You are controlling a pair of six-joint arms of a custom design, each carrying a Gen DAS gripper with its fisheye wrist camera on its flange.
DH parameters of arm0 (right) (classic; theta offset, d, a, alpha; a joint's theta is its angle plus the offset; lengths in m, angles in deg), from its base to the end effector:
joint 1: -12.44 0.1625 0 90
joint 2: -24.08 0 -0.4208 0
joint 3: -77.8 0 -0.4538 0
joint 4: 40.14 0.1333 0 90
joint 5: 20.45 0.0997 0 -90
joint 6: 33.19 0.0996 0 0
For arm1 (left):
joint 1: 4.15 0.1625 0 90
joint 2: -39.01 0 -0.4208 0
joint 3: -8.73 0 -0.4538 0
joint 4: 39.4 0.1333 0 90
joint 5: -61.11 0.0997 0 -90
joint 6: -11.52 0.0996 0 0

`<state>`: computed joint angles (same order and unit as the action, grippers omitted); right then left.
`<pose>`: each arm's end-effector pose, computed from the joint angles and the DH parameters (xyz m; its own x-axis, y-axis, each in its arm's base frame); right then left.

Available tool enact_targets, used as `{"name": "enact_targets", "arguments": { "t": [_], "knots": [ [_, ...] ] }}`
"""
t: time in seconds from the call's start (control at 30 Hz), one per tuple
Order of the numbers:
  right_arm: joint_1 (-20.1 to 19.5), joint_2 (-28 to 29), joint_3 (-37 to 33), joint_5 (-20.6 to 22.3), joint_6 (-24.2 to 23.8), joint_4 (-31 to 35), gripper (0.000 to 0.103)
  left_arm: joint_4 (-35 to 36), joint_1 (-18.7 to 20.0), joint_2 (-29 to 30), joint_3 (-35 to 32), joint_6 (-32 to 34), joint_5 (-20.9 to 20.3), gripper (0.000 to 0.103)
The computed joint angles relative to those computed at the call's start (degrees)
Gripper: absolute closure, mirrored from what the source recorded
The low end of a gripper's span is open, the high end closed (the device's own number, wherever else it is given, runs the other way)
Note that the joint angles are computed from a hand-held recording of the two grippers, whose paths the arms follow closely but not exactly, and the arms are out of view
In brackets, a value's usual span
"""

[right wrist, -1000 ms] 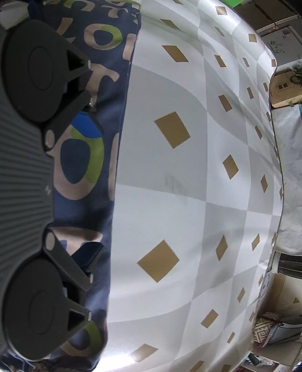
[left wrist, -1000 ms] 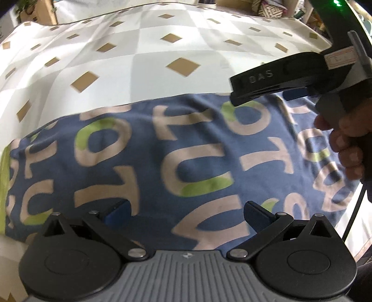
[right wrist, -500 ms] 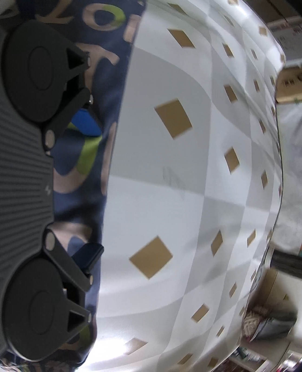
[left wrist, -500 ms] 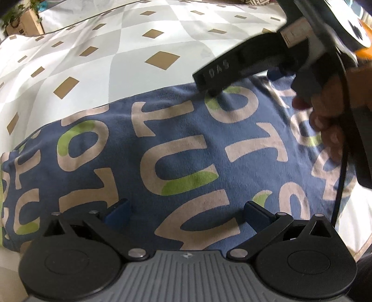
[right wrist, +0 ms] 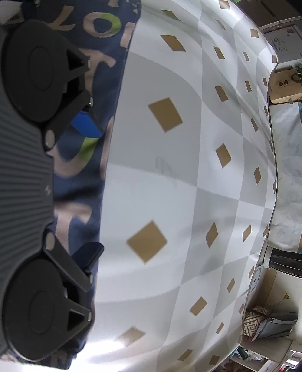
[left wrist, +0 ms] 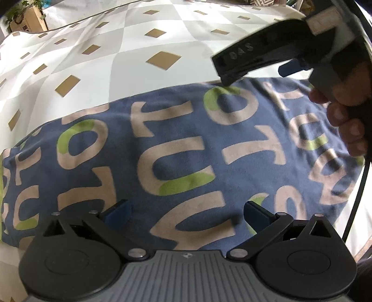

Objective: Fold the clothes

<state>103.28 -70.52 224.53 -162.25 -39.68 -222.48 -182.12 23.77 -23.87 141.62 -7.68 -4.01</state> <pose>0.0603 -0.3599 0.2410 -0.6205 0.4087 0.6693 -0.0819 0.8150 -0.5736 -0.2849 -0.3493 -0.0053 -0.5743 0.6653 -0.4771 0.6934 0.7051 0.1486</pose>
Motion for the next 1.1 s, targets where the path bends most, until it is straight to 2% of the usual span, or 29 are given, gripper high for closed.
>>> {"name": "enact_targets", "arguments": {
  "t": [0.2,0.33,0.53,0.67,0.8,0.87,0.97,1.1],
  "knots": [
    [-4.42,-11.52,3.61,3.91,0.90,7.53,0.006,-1.95,-2.02,1.35,-0.38,0.99,-2.23,0.000],
    [-6.20,-14.31,4.87,5.56,0.07,8.53,0.006,-2.42,-3.14,2.60,-0.69,0.97,-2.89,0.000],
    [-6.42,-12.24,4.60,7.83,-1.44,6.07,0.006,-1.73,-3.72,3.52,-0.70,0.85,-2.87,0.000],
    [-5.05,-5.96,3.53,3.25,-3.63,1.29,0.007,-1.55,-4.02,3.78,-0.57,1.06,-2.53,0.000],
    [-4.60,0.11,2.89,-1.14,-6.76,-9.29,0.006,-1.65,-4.07,3.92,-0.49,1.59,-2.35,0.000],
    [-4.84,1.31,2.50,-3.26,-6.06,-11.93,0.006,-1.68,-4.12,3.90,-0.39,1.84,-2.33,0.000],
    [-6.90,-2.12,3.03,-1.42,-0.97,-8.68,0.005,-1.85,-4.14,3.79,-0.21,2.09,-2.39,0.000],
    [-7.46,-5.87,3.02,-0.06,2.42,-2.31,0.007,-1.70,-4.15,3.76,-0.26,2.08,-2.41,0.000]
  ]
}}
